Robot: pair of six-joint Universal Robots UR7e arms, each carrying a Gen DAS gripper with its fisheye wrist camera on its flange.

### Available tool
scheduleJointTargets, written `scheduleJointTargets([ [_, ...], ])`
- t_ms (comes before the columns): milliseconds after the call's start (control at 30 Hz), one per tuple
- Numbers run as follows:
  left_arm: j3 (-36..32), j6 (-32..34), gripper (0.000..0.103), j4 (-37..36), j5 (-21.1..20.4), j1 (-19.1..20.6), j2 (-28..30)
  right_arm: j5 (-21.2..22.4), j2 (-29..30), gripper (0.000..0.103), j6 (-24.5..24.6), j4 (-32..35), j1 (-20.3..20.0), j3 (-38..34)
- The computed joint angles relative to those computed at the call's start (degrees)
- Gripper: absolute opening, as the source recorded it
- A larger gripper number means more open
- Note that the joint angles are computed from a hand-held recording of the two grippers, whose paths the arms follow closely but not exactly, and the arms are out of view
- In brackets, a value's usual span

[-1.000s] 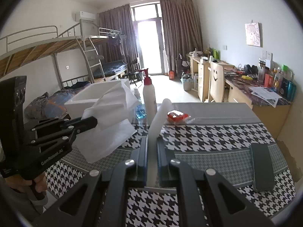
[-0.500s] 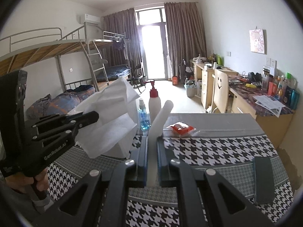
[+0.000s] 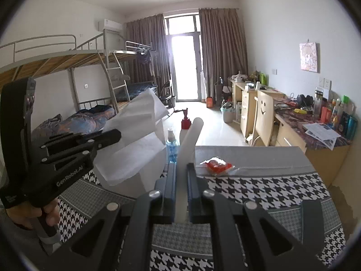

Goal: Organize soft objects
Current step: 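Lift the tissue and roll in both tools and carry them over the foam box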

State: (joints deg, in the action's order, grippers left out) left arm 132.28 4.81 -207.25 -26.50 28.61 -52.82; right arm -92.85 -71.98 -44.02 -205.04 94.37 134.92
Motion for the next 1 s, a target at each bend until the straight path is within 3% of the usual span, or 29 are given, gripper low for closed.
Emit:
scheduleJointTargets([
  [467,-2.78,4.90,0.005,-2.86,2.67,1.16,0.54,-0.06,1.56,0.011,-0.92,0.59,2.32,-2.76],
  [1000,-6.06,12.77,0.005,-8.98,5.52,3.95,0.25,-0.63,3.97,0.011,-0.17,6.90,5.62,-7.72],
])
